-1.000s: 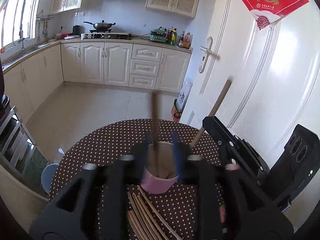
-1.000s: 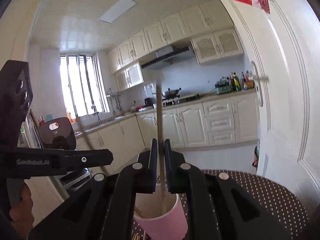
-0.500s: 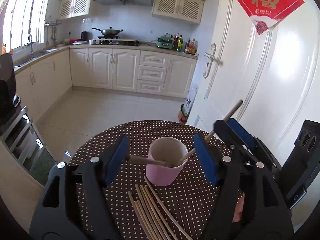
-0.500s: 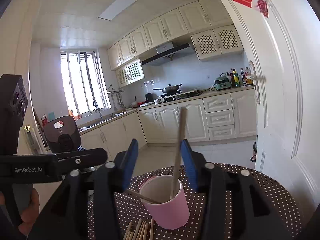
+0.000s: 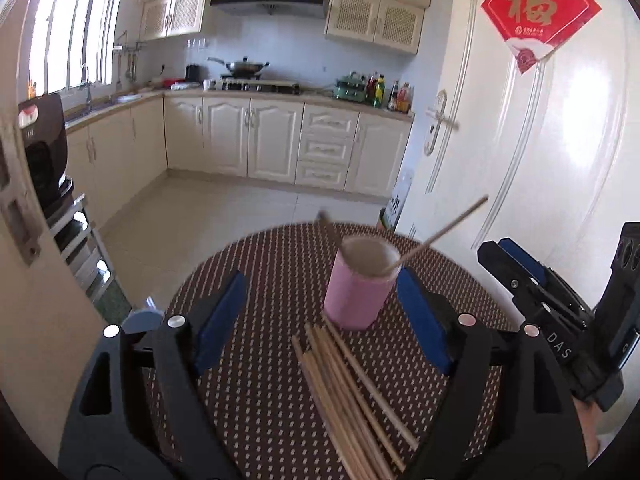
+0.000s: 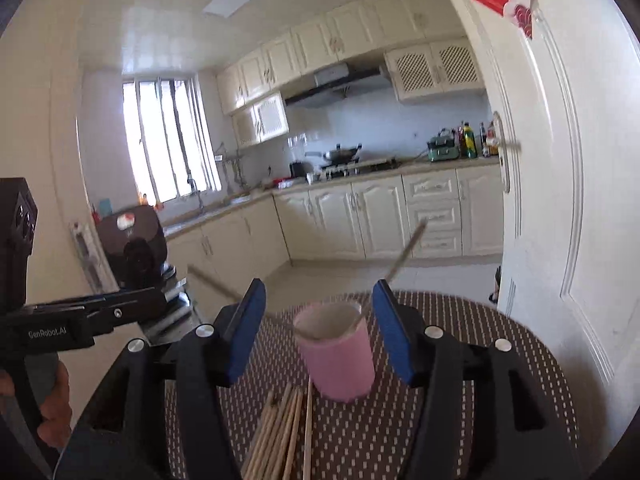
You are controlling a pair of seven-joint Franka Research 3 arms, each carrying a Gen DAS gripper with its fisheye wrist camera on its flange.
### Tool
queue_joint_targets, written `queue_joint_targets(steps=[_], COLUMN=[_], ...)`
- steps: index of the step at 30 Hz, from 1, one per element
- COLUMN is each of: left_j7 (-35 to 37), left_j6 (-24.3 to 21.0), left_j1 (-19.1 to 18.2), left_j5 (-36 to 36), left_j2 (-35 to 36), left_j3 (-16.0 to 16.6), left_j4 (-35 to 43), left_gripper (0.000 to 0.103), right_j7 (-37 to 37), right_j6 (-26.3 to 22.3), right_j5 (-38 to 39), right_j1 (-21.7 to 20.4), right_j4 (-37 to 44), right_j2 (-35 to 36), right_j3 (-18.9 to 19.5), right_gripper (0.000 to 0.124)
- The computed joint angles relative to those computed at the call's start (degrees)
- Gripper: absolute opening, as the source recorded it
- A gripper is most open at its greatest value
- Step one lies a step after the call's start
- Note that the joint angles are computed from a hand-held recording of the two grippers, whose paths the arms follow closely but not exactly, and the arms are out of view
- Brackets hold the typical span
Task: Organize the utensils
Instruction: 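Move both open grippers back down to the chopstick pile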
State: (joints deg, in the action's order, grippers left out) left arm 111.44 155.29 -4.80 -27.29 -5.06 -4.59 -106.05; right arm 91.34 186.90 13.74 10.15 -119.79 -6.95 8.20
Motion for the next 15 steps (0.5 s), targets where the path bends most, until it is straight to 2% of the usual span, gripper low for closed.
queue_joint_targets(steps=[2,3,7,9,12,14,15], left_j7=[0.13,0.24,-1.41,-2.12,-3.40,-4.94,-5.72], left_j6=[-1.63,-2.71,-7.47,-10.12,-13.62,-15.57,-16.80], left_j1=[0.25,0.40,1.46,2.07,2.88,3.24,3.38], left_j5=[-0.65,-0.98,0.93,1.96,3.59,6.04,7.19], left_j2=[-0.23,-0.18,1.08,1.86,3.65,4.71,5.32], left_j3=[0.41,0.61,0.62,0.40,-0.24,-0.81,-1.07], left_j4=[-0.77,-1.04,-0.86,-0.48,0.20,0.52,0.93], left_gripper=[0.077,0.077,0.077,0.077,0.077,0.072,0.063], right_j7=[0.26,-1.59,-3.92,-2.70,-4.45,-4.64,-5.09], right_j6=[-1.74,-3.71,-11.70,-14.90,-22.59,-25.06,-26.82], right_j5=[-0.06,2.05,5.57,4.60,6.79,6.95,7.16], right_j1=[0.12,2.79,5.20,4.63,5.10,5.02,5.01], right_j4=[-0.74,-0.79,-0.04,0.57,2.83,3.26,3.84], right_j2=[-0.27,-0.27,0.26,0.77,2.22,2.69,3.10], right_j3=[-0.05,-2.36,-4.73,-4.39,-5.09,-5.02,-5.06], right_gripper=[0.053,0.053,0.053,0.053,0.053,0.053,0.053])
